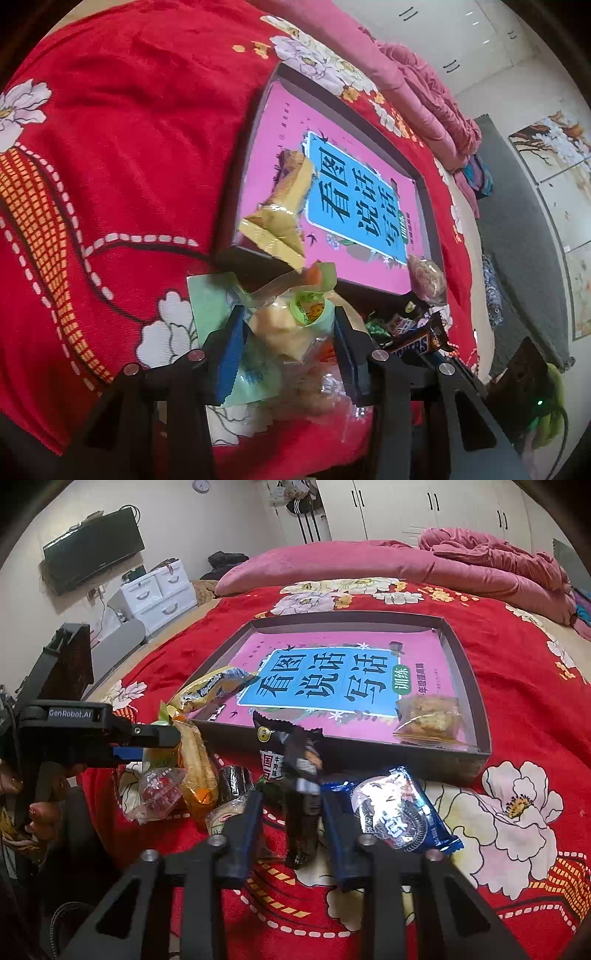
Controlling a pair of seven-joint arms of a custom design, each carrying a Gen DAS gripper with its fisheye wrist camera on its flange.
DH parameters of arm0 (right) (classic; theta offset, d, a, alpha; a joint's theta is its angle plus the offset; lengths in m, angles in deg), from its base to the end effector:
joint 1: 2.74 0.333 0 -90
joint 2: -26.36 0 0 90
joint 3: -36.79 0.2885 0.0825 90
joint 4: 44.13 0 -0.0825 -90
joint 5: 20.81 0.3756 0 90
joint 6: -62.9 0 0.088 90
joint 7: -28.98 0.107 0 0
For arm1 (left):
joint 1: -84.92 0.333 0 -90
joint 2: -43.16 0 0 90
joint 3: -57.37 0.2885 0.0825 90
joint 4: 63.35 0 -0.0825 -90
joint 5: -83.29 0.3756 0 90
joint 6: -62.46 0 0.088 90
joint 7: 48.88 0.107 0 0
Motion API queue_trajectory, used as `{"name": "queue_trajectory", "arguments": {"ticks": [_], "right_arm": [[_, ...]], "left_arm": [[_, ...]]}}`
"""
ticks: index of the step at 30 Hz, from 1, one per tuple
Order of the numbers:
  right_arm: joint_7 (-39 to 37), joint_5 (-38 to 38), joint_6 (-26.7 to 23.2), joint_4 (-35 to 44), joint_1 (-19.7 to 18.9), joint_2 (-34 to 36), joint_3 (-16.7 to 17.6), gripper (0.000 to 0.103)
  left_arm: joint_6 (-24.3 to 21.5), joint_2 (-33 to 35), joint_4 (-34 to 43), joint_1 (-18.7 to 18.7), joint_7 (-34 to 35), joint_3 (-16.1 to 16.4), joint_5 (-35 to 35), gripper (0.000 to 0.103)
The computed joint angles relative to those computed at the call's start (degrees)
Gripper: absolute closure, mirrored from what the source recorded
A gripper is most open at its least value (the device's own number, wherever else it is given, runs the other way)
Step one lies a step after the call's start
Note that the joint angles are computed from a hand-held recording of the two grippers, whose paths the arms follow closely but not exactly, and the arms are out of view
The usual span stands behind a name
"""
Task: Organize snacks
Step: 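Grasp the pastry bag with the left gripper while the right grasps the dark chocolate bar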
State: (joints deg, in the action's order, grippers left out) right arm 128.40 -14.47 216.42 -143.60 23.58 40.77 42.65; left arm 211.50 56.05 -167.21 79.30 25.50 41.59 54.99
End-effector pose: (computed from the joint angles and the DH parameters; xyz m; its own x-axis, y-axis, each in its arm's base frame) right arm 0.5673 0.3457 0.4895 0.3643 -0.9030 -0.2279 -0.7816 -0.1634 -0.6020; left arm 0.6099 -0.2158 0.4593 0.1358 -0.8074 0.5742 -0.8944 -0.3491 -0.2795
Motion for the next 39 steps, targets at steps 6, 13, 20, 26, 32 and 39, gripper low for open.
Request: {"name": "queue_trajectory", "arguments": {"ticks": [6,13,20,26,32,39], "right_arm": [[0.0,0.6,0.8,-0.5,-0.3,-0.5,0.0,0.084],[-1.6,2.8,1.9,-1.0,-0.9,-1.0,0.6,0.085],[-1.2,4.0,4.8,-3.1,-1.2,-2.7,0.5,0.085],[-0.2,4.9,7.9,-4.4,-1.8,-3.8,0.2,0.085],[0.3,5.4,10.0,-5.2,-2.3,-4.6,0.2,0.085],[1.7,4.9,12.5,-6.6,-2.5,-5.7,-0.3,0.085]], "left_arm": [[2.6,-2.5,-3.1,0.3,2.2,-0.1,-2.3,0.058],[3.7,-4.6,-4.2,-0.7,3.2,0.7,-1.9,0.058],[4.3,-5.8,-4.3,-1.7,2.5,1.5,0.4,0.058],[5.4,-7.0,-4.5,-2.3,1.3,2.0,3.1,0.058],[6.2,-7.8,-4.6,-2.9,0.0,2.4,5.5,0.058],[6.5,-7.2,-3.1,-3.5,-1.8,2.5,8.8,0.058]]}}
